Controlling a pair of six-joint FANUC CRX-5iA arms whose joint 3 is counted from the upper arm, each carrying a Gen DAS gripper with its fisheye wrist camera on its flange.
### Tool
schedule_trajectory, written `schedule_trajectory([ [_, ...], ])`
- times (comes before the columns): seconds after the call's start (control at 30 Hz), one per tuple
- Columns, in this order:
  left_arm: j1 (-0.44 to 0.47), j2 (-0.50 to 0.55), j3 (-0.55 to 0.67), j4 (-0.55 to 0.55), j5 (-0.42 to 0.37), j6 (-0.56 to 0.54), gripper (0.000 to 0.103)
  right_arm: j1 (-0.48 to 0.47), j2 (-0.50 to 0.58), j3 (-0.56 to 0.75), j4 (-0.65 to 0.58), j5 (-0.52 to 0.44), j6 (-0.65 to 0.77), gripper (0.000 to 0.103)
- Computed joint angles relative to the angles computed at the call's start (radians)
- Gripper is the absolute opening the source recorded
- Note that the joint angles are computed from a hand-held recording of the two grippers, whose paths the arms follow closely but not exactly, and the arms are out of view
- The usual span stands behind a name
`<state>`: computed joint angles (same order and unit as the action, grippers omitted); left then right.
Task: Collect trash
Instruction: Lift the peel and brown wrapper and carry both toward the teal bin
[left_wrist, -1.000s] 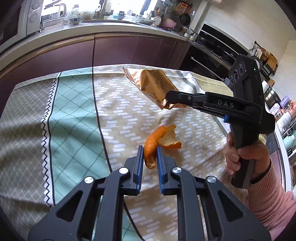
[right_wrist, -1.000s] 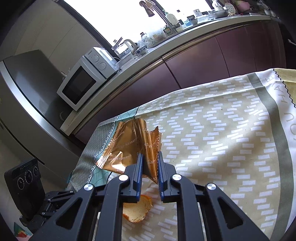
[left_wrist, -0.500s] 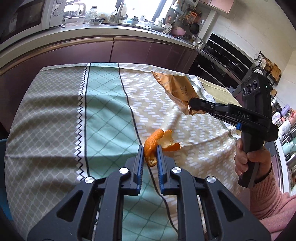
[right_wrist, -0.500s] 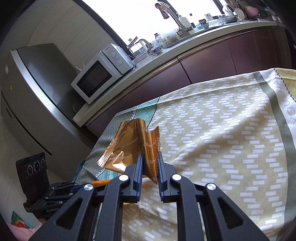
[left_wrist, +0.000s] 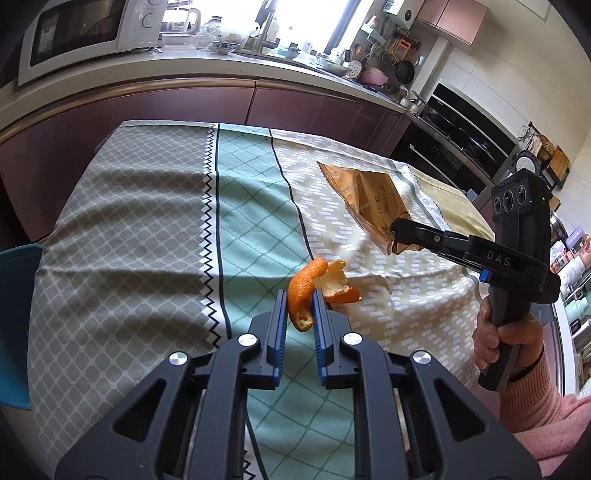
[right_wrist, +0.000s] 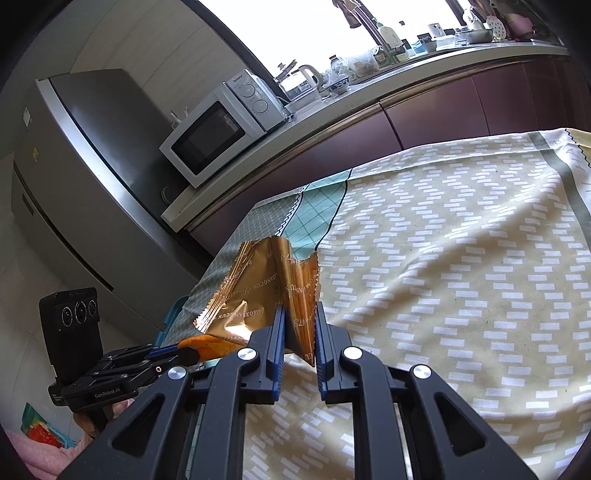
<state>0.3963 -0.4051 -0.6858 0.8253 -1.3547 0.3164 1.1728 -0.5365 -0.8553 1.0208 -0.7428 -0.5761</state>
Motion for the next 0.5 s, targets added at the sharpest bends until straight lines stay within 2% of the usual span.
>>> schedule_trajectory([
  [0.5, 0.117, 0.005, -0.002, 0.020, -0.055, -0.033, 0.014, 0.001, 0.048, 0.029, 0.015, 0.039, 0.014, 0.013],
])
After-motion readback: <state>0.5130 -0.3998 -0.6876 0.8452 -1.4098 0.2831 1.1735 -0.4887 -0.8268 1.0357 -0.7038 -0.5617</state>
